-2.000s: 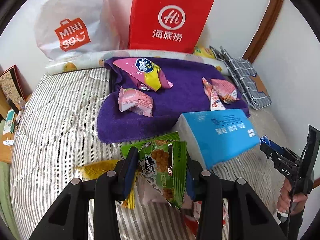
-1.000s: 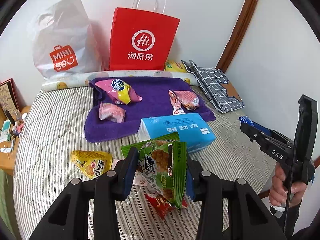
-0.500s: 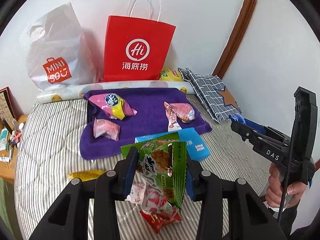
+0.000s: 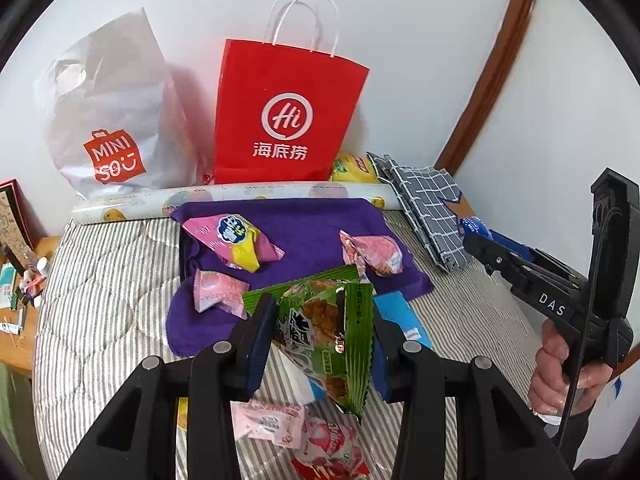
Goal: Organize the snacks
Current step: 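Carry the blue bag and green bag over the purple towel with both tools, then open both tools to drop the blue and green bags onto the towel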
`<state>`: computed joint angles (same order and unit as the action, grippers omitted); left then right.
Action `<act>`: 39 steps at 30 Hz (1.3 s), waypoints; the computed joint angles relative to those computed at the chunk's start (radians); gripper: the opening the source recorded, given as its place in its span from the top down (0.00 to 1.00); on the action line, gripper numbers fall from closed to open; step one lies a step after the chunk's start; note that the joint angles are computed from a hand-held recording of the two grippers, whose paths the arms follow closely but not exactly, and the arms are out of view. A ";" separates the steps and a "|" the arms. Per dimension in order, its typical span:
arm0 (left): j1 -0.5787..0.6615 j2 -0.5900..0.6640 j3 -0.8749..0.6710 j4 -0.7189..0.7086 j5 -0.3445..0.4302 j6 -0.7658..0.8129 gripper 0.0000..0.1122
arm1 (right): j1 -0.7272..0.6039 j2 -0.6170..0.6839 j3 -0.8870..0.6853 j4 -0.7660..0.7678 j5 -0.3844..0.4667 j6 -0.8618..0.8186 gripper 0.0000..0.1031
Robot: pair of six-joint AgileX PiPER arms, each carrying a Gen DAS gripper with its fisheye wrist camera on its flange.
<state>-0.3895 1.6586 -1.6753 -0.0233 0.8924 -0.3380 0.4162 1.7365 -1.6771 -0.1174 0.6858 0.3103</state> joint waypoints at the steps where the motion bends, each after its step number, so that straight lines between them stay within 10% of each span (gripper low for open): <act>1: 0.011 0.009 -0.011 -0.007 0.004 0.008 0.64 | -0.005 0.013 -0.017 0.012 0.001 -0.011 0.56; 32: 0.175 0.403 -0.508 -0.170 0.154 0.160 0.64 | -0.068 0.497 -0.682 0.177 0.225 -0.182 0.56; 39: 0.189 0.534 -0.679 -0.187 0.225 0.163 0.64 | -0.086 0.698 -0.996 0.224 0.389 -0.203 0.56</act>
